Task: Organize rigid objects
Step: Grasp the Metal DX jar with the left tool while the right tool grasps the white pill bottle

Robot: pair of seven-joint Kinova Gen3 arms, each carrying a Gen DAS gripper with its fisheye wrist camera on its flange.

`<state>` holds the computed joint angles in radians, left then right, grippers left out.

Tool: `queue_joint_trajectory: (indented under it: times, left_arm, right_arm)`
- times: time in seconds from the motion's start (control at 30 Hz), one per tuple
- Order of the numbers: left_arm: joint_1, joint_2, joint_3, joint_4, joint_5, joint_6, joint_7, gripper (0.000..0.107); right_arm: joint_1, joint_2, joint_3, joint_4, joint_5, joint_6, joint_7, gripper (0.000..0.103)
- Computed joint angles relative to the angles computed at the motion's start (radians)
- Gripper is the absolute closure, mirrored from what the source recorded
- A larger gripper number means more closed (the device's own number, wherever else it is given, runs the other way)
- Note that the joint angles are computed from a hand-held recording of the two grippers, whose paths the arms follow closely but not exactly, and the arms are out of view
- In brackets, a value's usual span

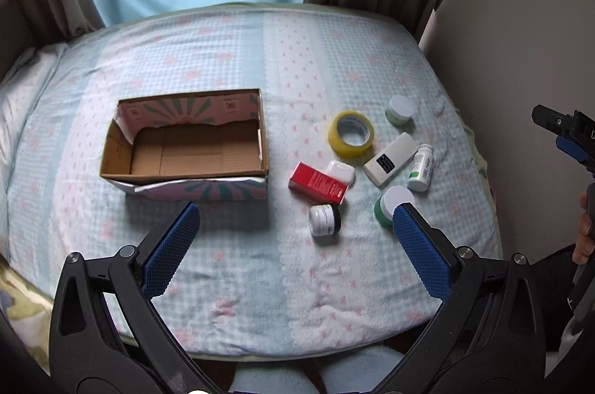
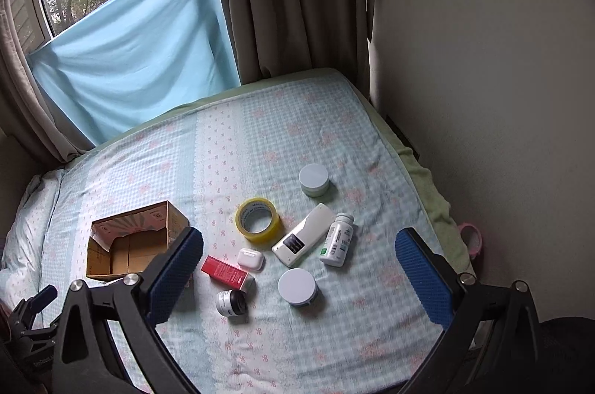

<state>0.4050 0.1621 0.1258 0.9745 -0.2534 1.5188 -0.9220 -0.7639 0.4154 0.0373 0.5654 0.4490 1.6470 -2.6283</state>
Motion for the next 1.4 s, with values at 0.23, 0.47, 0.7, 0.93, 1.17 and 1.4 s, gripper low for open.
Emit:
queue_joint_trajectory:
  times: [0.23,0.47,0.7,0.93,1.17,1.4]
  left_arm:
    - [0.008,0.133,-0.017,-0.002,0.078,0.005,0.087,0.005]
    - [-0.012,0.290,-0.040,-0.058,0.164,0.028,0.116,0.005]
    - [-0.063,0.396,-0.045,-0.064,0.249,0.036,0.087,0.005]
    - [-0.081,0.529,-0.036,-0.120,0.301,0.065,0.003,0.005]
    - [-0.083,0.607,-0.036,-0.158,0.339,0.088,-0.039,0.019]
    - [-0.095,0.655,-0.037,-0.207,0.371,0.127,-0.026,0.059]
  right_arm:
    - [0.260,-0.015,-0.063,0.238,-0.242,-0.206,0.042,0.000]
    - [0.439,0.134,-0.091,0.234,-0.469,-0.224,0.149,0.003]
    - [0.513,0.308,-0.108,0.105,-0.596,-0.111,0.223,0.005]
    - [0.527,0.446,-0.109,-0.043,-0.638,0.002,0.229,0.017]
    - [0.532,0.508,-0.113,-0.097,-0.660,0.044,0.214,0.025]
    - [0.527,0.515,-0.108,-0.118,-0.653,0.068,0.192,0.047]
